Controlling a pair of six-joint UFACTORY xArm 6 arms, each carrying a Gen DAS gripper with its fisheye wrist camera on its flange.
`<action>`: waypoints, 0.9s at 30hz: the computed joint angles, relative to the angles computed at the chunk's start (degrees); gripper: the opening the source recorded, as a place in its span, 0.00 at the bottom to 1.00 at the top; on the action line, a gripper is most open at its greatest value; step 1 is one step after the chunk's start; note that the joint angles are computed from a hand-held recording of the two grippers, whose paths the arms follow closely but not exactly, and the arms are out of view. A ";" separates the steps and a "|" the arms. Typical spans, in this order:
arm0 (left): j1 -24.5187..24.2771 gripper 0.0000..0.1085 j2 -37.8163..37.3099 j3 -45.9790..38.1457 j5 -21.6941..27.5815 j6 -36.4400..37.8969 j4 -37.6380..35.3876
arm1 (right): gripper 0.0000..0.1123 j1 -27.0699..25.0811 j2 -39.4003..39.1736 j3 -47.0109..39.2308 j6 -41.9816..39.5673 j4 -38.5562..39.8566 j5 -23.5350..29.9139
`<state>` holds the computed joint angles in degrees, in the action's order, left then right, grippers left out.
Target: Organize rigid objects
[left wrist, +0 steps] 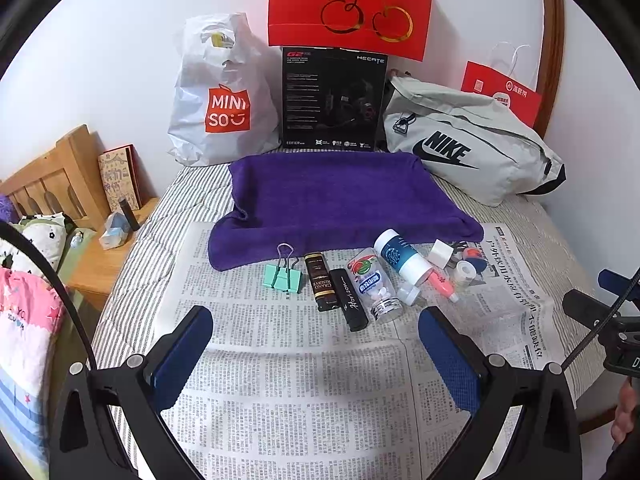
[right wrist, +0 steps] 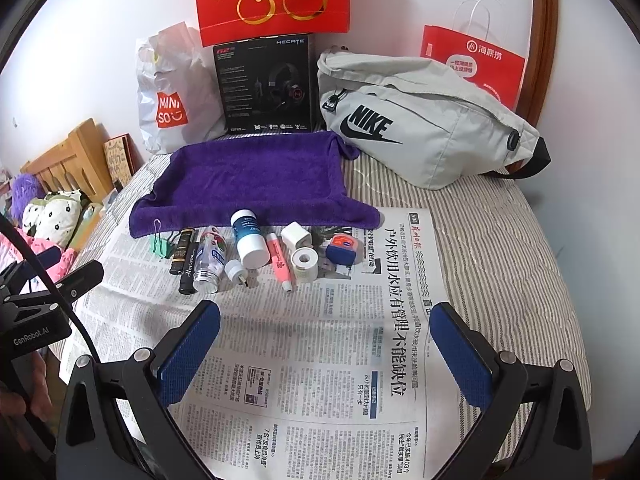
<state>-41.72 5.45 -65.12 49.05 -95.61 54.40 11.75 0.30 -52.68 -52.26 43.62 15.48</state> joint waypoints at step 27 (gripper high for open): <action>-0.26 0.95 0.43 -0.47 -0.59 -0.77 0.76 | 0.92 -0.26 -0.26 0.44 0.94 -0.93 -0.66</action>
<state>-41.98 5.87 -65.59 48.46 -96.38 55.16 11.49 0.04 -52.23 -51.33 42.70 14.82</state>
